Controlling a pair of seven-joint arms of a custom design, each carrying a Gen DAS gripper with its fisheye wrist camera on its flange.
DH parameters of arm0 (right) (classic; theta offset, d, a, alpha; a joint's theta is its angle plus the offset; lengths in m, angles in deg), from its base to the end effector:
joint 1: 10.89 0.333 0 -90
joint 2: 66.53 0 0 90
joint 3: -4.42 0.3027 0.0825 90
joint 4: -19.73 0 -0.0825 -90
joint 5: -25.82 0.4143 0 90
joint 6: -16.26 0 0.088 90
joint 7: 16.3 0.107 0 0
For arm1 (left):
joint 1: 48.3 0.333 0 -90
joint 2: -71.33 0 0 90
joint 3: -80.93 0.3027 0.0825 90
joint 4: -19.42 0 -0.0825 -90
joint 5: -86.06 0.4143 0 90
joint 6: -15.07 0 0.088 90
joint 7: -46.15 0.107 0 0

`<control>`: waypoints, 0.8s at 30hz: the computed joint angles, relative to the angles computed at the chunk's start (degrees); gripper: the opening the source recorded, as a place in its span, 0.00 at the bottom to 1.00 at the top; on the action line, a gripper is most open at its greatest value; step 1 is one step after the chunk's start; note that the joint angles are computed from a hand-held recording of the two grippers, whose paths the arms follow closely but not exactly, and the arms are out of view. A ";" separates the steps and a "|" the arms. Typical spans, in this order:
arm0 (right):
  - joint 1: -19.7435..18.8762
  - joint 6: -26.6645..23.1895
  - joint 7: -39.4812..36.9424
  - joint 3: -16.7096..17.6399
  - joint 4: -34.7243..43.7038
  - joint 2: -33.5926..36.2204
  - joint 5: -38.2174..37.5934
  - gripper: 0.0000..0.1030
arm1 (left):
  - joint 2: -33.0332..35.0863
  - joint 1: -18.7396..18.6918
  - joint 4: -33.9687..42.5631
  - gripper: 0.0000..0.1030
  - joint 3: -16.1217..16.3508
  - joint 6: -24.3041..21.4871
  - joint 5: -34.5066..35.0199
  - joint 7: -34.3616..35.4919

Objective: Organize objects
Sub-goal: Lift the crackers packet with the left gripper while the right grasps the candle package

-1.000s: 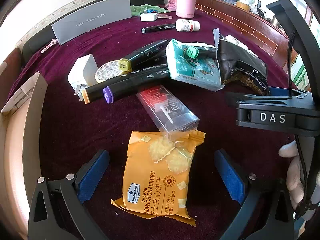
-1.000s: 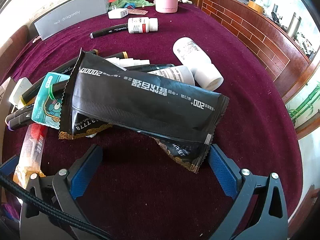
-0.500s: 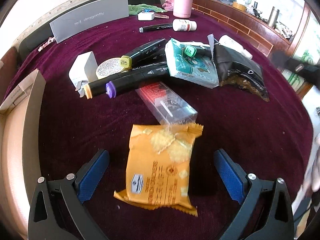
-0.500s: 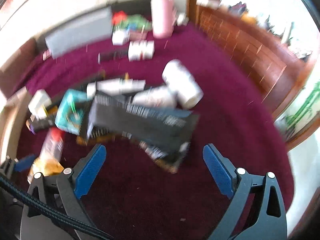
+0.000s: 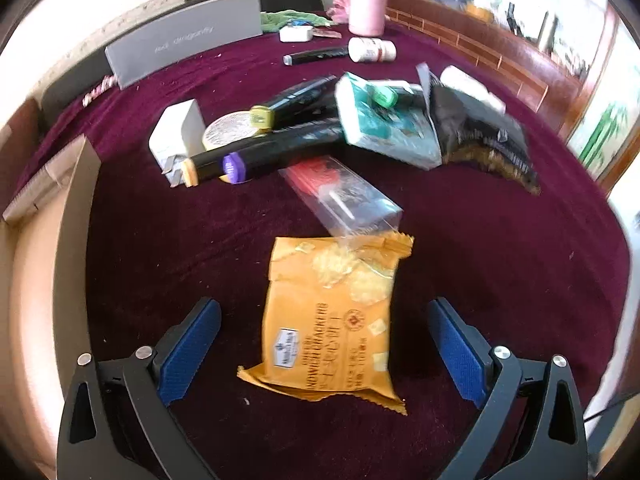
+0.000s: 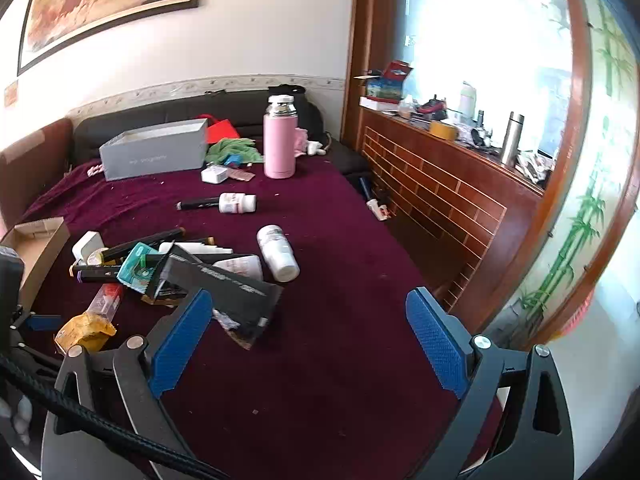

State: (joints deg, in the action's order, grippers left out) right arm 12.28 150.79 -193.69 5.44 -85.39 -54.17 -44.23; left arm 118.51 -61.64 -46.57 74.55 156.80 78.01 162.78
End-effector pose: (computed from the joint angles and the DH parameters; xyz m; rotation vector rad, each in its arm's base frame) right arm 0.6179 0.2619 0.4250 -1.3312 2.0220 -1.1633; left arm 0.7814 -0.2480 0.3416 -1.2310 2.5273 -0.6758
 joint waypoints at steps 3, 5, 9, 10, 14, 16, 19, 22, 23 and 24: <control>0.42 -1.07 -0.46 0.13 1.03 0.53 -0.51 0.95 | -0.81 -0.03 -1.52 0.84 -0.03 1.33 -0.47 -0.88; 0.80 -0.99 0.86 -0.01 1.55 0.32 -1.44 0.95 | -2.03 0.77 -3.75 0.64 -1.10 3.40 -1.52 0.71; 1.24 0.87 10.66 -0.04 -0.39 -3.44 -7.96 0.96 | -4.29 7.66 -5.37 0.38 -7.59 -1.00 -10.26 5.49; 0.99 1.97 12.98 0.18 -1.35 -5.10 -9.56 0.96 | -6.89 10.15 -8.05 0.38 -9.39 -1.01 -15.40 9.00; -2.19 12.17 15.84 1.28 -4.38 -12.56 -12.56 0.96 | -20.02 20.64 -20.64 0.38 -17.44 2.60 -34.78 27.11; -4.38 20.03 17.09 1.63 -5.51 -17.35 -14.59 0.96 | -25.86 25.18 -23.53 0.39 -19.51 0.17 -44.33 34.15; -6.66 27.60 11.91 2.04 -4.39 -22.92 -11.85 0.97 | -31.07 27.64 -22.79 0.39 -18.30 -4.64 -50.36 37.78; -6.53 21.87 -5.41 3.36 1.22 -25.34 -0.05 0.97 | -32.88 27.15 -18.55 0.39 -15.49 -7.32 -50.49 36.52; -6.77 17.06 -9.37 4.62 4.54 -25.08 1.58 0.97 | -32.96 26.66 -16.79 0.39 -14.59 -7.55 -50.25 35.88; -6.71 9.84 -13.33 6.24 9.54 -23.96 1.90 0.97 | -32.63 25.81 -14.35 0.39 -13.64 -7.34 -49.29 34.60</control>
